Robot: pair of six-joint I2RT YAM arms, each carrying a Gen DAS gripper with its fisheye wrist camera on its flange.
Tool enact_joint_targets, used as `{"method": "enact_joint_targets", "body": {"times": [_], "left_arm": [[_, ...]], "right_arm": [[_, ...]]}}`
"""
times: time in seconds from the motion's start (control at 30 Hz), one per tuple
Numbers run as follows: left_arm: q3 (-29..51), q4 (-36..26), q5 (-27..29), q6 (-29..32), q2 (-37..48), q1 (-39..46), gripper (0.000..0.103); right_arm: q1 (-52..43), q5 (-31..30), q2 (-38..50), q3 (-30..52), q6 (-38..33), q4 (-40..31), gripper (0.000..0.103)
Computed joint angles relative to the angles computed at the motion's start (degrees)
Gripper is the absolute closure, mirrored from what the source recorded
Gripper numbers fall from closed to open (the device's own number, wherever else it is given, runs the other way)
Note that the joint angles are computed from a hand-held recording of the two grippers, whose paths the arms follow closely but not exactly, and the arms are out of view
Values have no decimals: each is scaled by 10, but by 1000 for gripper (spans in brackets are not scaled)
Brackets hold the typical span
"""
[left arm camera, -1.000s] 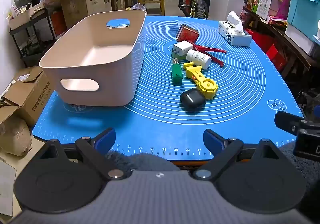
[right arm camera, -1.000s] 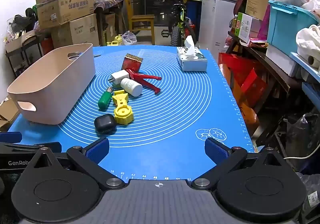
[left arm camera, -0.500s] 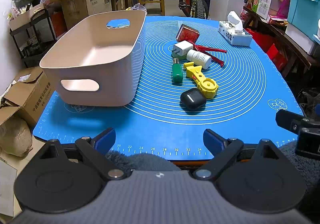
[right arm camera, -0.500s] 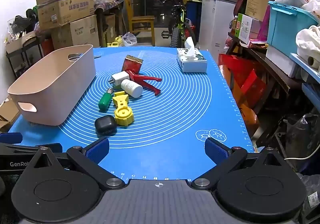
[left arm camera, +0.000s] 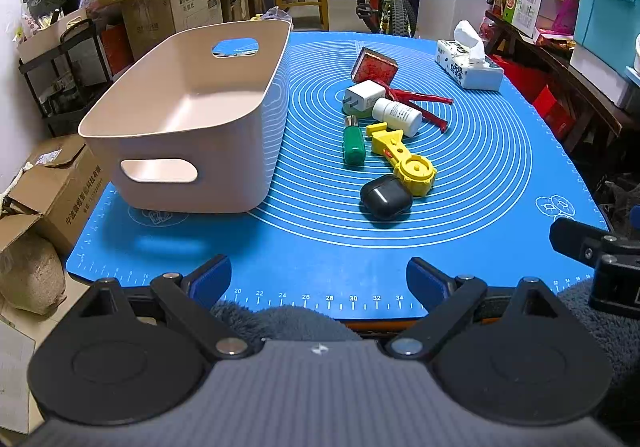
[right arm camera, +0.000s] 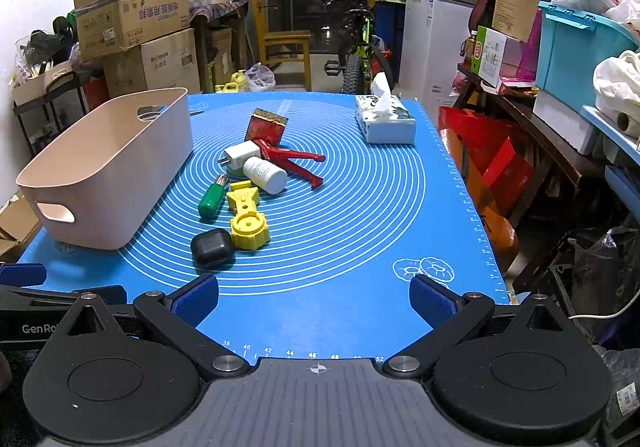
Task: Organize rigid objects
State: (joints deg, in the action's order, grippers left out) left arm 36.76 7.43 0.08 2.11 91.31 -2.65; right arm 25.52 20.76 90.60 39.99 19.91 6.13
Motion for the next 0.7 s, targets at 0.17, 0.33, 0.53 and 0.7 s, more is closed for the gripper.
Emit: {"method": "enact_joint_targets", "body": {"times": [0.17, 0.33, 0.53, 0.7], "left_arm": [[1, 3, 1, 1, 3, 2, 9], [0, 4, 2, 2, 4, 3, 9], [0, 4, 1, 2, 5, 2, 9], [1, 3, 1, 2, 5, 2, 9]], "right_arm": [[0, 0, 0, 0, 0, 0, 2], [0, 0, 0, 0, 0, 0, 2], [0, -1, -1, 1, 0, -2, 2], [-1, -1, -1, 0, 0, -2, 2]]}}
